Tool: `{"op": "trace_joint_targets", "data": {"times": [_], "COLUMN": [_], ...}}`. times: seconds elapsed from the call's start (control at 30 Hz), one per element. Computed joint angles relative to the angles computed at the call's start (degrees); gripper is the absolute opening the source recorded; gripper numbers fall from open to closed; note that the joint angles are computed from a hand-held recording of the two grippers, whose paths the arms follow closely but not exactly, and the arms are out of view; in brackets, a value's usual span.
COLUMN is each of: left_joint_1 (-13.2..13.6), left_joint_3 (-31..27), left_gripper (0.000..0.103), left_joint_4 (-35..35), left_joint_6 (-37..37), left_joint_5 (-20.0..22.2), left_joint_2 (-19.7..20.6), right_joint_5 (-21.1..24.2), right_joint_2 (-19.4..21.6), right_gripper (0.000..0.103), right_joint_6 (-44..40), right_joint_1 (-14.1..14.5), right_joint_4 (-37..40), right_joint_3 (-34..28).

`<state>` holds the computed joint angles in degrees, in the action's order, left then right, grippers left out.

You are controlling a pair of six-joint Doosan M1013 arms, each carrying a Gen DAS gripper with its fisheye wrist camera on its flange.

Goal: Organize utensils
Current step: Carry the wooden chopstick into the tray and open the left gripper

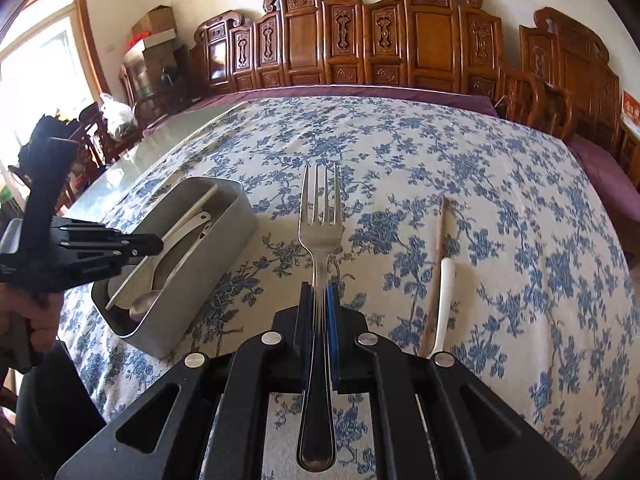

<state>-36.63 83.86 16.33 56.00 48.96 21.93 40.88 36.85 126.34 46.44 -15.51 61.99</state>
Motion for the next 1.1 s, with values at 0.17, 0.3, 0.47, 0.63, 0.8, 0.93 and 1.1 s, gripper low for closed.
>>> {"op": "trace_joint_targets", "data": {"times": [0.17, 0.3, 0.47, 0.63, 0.8, 0.93, 1.1], "left_joint_1": [0.9, 1.3, 1.4, 1.4, 1.5, 1.8, 2.0], "left_joint_3": [0.0, 0.2, 1.5, 3.9, 5.5, 6.1, 6.1], "left_gripper": [0.004, 0.004, 0.005, 0.005, 0.005, 0.005, 0.005], "left_joint_4": [-2.9, -3.4, -3.7, -3.1, -2.6, -1.8, -0.6], "left_joint_6": [1.5, 2.0, 2.7, 0.8, -0.9, -1.9, -1.5], "left_joint_5": [-0.6, -0.8, -2.1, -3.9, -4.2, -4.1, -3.9], "left_joint_2": [0.4, 0.3, -1.1, -3.8, -6.4, -8.0, -9.2], "right_joint_5": [2.8, 4.5, 6.3, 7.8, 9.7, 11.6, 14.3], "right_joint_2": [1.8, 3.0, 4.5, 5.9, 7.7, 9.5, 12.5], "right_gripper": [0.009, 0.009, 0.009, 0.009, 0.009, 0.009, 0.009], "right_joint_6": [-3.3, -6.0, -8.8, -11.0, -12.8, -13.3, -14.1], "right_joint_1": [0.3, 0.8, 1.5, 2.2, 2.9, 3.2, 3.4], "right_joint_4": [1.9, 2.7, 4.2, 6.2, 7.9, 9.3, 11.1], "right_joint_3": [-4.0, -7.1, -10.8, -14.0, -18.0, -21.3, -26.4]}}
